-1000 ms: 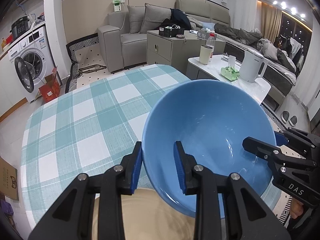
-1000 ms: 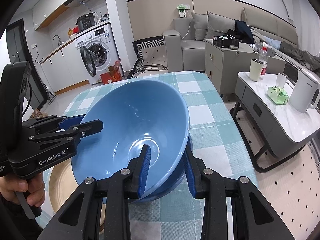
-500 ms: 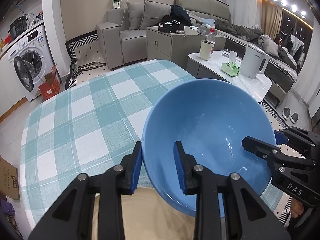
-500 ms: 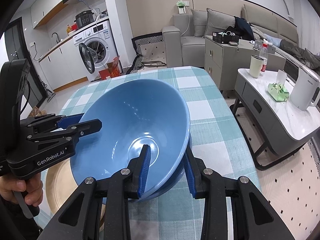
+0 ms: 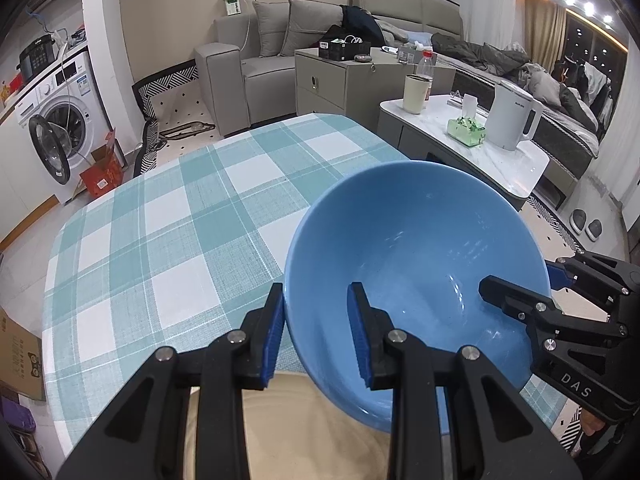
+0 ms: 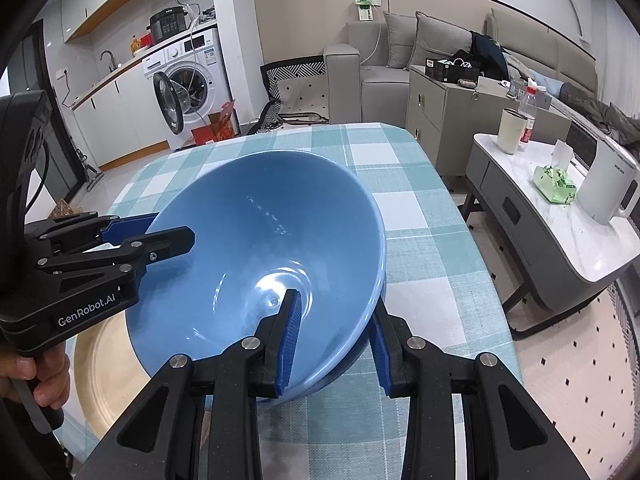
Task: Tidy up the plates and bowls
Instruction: 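Lower the light blue bowl onto the nested dark blue bowls with both tools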
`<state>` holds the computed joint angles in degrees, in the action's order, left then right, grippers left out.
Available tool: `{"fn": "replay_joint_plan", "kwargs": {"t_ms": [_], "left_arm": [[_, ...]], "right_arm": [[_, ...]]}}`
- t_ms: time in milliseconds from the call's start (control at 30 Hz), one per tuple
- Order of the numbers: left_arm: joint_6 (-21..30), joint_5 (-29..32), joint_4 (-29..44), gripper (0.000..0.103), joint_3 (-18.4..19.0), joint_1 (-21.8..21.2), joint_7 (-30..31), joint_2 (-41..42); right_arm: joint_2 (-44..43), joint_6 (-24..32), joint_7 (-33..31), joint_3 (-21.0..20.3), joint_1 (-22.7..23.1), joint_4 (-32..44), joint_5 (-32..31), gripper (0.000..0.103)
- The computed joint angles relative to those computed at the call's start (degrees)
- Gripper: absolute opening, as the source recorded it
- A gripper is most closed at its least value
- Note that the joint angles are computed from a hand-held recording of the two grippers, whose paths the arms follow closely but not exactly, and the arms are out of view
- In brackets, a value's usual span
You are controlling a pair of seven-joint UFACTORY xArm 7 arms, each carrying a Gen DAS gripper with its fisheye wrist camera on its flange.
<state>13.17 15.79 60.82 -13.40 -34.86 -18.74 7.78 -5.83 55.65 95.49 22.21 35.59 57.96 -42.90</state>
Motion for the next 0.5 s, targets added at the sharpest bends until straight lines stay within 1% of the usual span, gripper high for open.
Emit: {"fn": "replay_joint_plan", "kwargs": {"t_ms": [167, 500], "left_arm": [[0.4, 1.3, 0.4, 0.029, 0.4, -0.4, -1.1, 0.4], [0.9, 4.3, 0.8, 0.029, 1.1, -1.3, -3.6, 1.2]], "right_arm": [[1.1, 2.1, -0.4, 0.2, 0.5, 1.1, -0.8, 0.033], [5.3, 10.2, -2.5, -0.4, 3.8, 5.3, -3.0, 0.033]]}}
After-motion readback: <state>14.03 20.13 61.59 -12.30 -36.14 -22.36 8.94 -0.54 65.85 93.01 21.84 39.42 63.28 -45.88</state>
